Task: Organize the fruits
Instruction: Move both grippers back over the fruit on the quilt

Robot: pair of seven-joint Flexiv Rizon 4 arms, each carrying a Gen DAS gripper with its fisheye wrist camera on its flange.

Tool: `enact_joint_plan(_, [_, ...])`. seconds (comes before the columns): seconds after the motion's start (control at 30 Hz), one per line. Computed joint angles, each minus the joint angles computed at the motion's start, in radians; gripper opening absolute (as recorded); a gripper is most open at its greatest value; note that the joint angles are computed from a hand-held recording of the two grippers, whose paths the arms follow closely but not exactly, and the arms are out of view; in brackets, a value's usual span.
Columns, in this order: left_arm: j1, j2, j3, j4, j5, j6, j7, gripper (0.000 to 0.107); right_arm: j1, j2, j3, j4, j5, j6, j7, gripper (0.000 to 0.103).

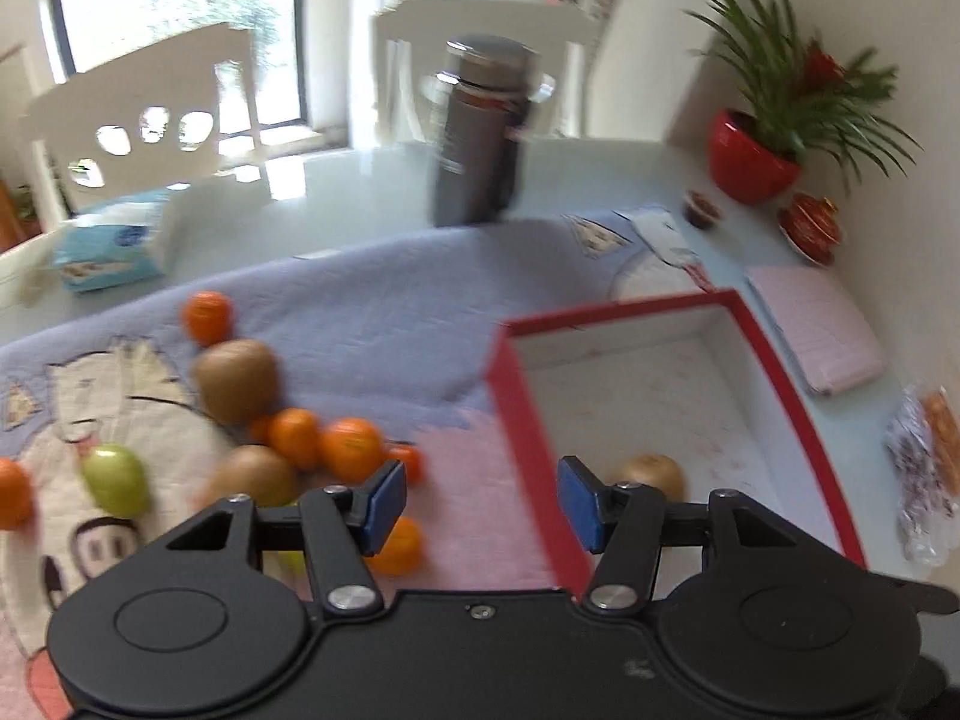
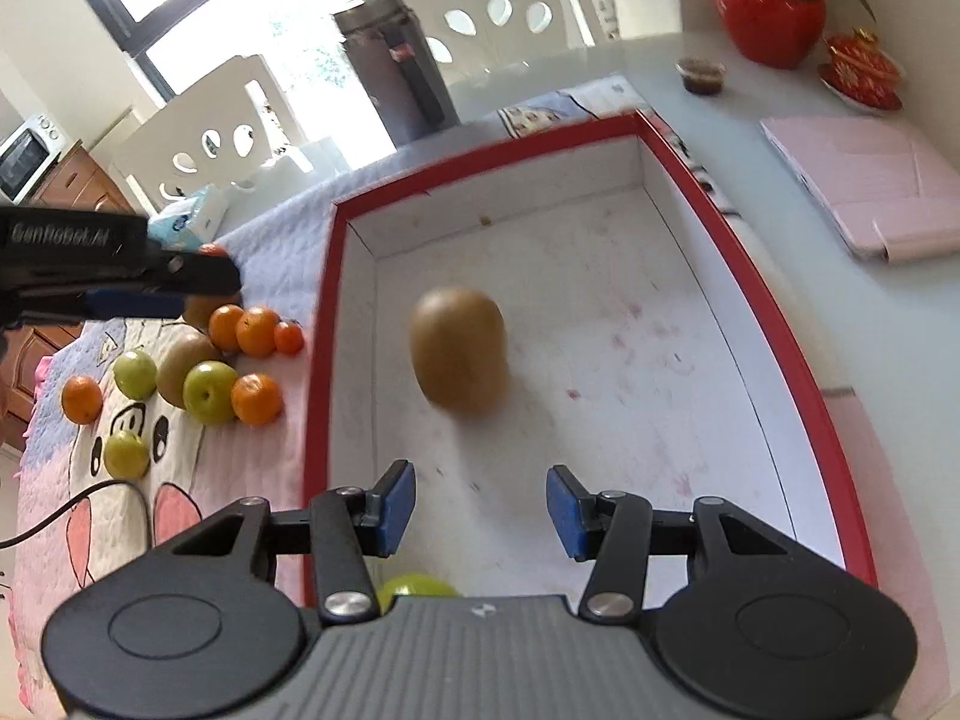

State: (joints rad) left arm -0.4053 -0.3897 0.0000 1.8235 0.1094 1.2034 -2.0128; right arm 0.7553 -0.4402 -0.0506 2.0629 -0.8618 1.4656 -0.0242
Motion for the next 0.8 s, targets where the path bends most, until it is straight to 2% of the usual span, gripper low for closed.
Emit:
enact_joint_plan(0.27, [0.06,0.114,0.05,0.128,0.033,0.027,-0.067,0.068,-0.007,-0.063,0.075,-0.167,0.046,-0.102,-0.149,0.051])
enact_joint_plan(0.53, [0.182,0.24,0.07,0.284,0.03,0.054,-0.095,0.07,0.029,-0.15,0.115,-0.359,0.13,-0.165,-0.301,0.051])
enact_joint_plan(0.8, [0.289,0.289,0.053,0.42,-0.066,0.085,-0.054,0.07,0.063,-0.231,0.163,-0.502,0.236,-0.228,-0.472,0.053])
